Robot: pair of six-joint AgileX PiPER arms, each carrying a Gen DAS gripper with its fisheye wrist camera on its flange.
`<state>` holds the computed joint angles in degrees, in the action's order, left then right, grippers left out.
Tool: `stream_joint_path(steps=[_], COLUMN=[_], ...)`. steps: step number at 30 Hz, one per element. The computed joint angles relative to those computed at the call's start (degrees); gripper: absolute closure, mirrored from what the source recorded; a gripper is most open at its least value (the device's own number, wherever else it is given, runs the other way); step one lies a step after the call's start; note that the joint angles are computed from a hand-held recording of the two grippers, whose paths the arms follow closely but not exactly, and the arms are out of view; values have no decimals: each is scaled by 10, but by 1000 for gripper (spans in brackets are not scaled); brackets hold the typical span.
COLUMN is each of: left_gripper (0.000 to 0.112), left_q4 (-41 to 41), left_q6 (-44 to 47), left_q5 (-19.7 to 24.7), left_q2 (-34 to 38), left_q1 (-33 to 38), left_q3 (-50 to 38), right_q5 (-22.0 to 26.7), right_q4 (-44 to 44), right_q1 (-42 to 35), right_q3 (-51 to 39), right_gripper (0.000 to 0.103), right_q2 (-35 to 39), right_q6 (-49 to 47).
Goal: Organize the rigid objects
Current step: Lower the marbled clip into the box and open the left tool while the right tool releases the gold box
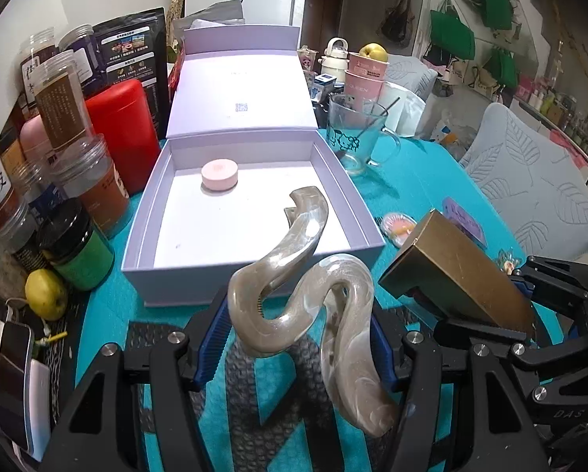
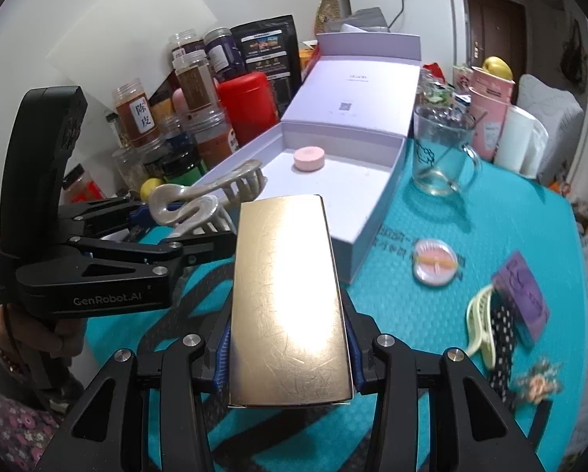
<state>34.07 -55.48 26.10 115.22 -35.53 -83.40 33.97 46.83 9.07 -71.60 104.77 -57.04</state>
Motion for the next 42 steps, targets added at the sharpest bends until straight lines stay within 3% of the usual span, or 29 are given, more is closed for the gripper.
stream_joint_path(steps=[23,36,42], left_gripper=[51,51,51], left_q4=[-125,-161,-185], left_q6=[209,275,300], left_q5=[81,137,172], left_q2=[104,185,230], left_q1=[64,114,132], left_q3=[-240,-386,-454], right_q5=[91,170,232], right_q4=[-116,-167,-200], right_q1=[13,28,31], right_q3=[-296,-550,-705], right_gripper=[59,59,59], right_q2=[146,288,378], right_q6=[118,196,258])
